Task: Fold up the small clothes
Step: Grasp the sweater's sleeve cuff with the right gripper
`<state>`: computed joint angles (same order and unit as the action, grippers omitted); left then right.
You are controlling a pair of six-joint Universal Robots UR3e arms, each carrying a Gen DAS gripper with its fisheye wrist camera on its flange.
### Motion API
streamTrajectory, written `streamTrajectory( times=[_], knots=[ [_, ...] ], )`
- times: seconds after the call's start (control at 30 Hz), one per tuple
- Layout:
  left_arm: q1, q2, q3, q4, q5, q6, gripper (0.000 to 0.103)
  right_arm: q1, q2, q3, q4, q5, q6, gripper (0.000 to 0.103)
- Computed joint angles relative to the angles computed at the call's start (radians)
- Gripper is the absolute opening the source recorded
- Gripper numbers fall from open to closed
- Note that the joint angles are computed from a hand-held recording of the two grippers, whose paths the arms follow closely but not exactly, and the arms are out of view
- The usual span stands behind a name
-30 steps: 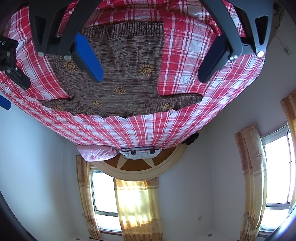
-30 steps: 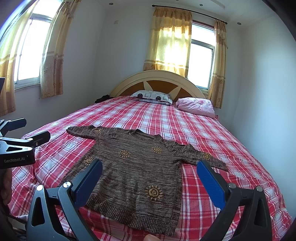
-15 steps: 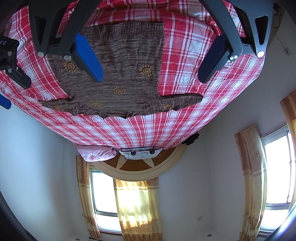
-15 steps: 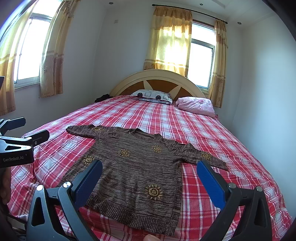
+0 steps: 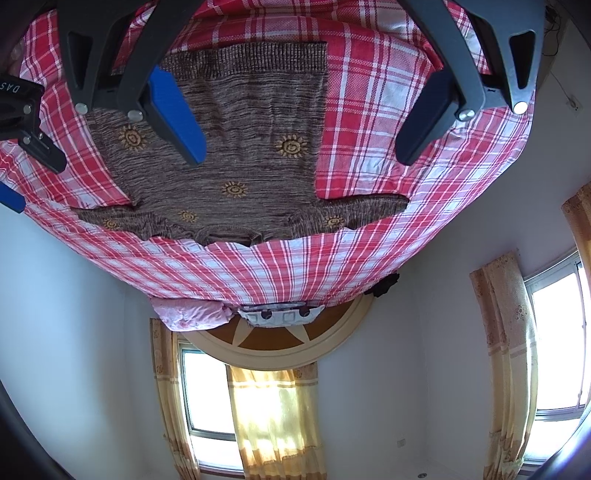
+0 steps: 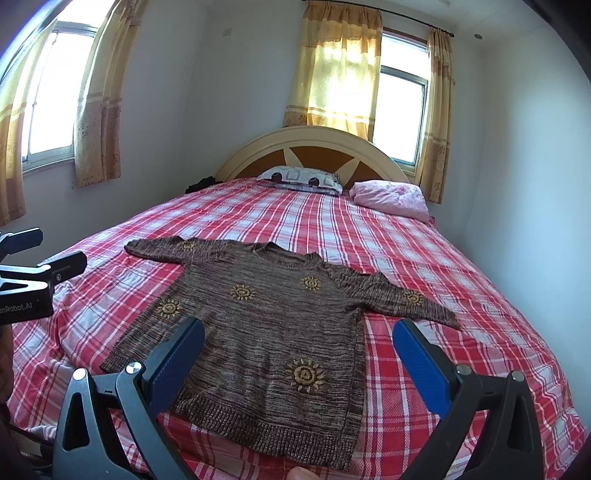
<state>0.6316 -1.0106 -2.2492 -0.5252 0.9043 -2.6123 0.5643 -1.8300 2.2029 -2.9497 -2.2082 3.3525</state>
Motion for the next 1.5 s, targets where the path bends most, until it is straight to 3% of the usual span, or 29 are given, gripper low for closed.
streamTrajectory(
  times=[0.17,0.33,0.63,0.9,1.17,1.23,1.4,1.47,1.5],
  knots=[
    [-0.116,-0.207,0.02,0.186,0.116,-0.053,0.103,-0.121,0.025,0.053,-0.046,0.11,-0.03,0.102],
    [-0.238,-0.438,0.091,0.348,0.252,-0.087,0.103,-0.325,0.002,0.136,-0.068,0.294,-0.066,0.102],
    [-0.402,-0.793,0.365,0.429,0.443,-0.139,0.103,-0.787,-0.062,0.214,-0.04,0.657,-0.231,0.102],
    [-0.474,-1.074,0.692,0.357,0.579,-0.18,0.103,-1.213,0.023,0.106,0.078,0.895,-0.322,0.1],
    [-0.533,-1.273,0.977,0.224,0.647,-0.199,0.103,-1.36,0.276,-0.096,0.08,0.894,-0.297,0.092],
    [-0.547,-1.324,1.058,0.186,0.665,-0.202,0.103,-1.371,0.346,-0.158,0.099,0.896,-0.294,0.077],
    [-0.557,-1.454,1.284,0.069,0.686,-0.226,0.103,-1.392,0.474,-0.274,0.148,0.895,-0.268,0.076],
    [-0.56,-1.5,1.359,0.028,0.694,-0.235,0.103,-1.412,0.51,-0.308,0.174,0.927,-0.25,0.067],
    [-0.559,-1.525,1.399,-0.001,0.697,-0.237,0.103,-1.421,0.527,-0.326,0.197,0.95,-0.245,0.058]
  ],
)
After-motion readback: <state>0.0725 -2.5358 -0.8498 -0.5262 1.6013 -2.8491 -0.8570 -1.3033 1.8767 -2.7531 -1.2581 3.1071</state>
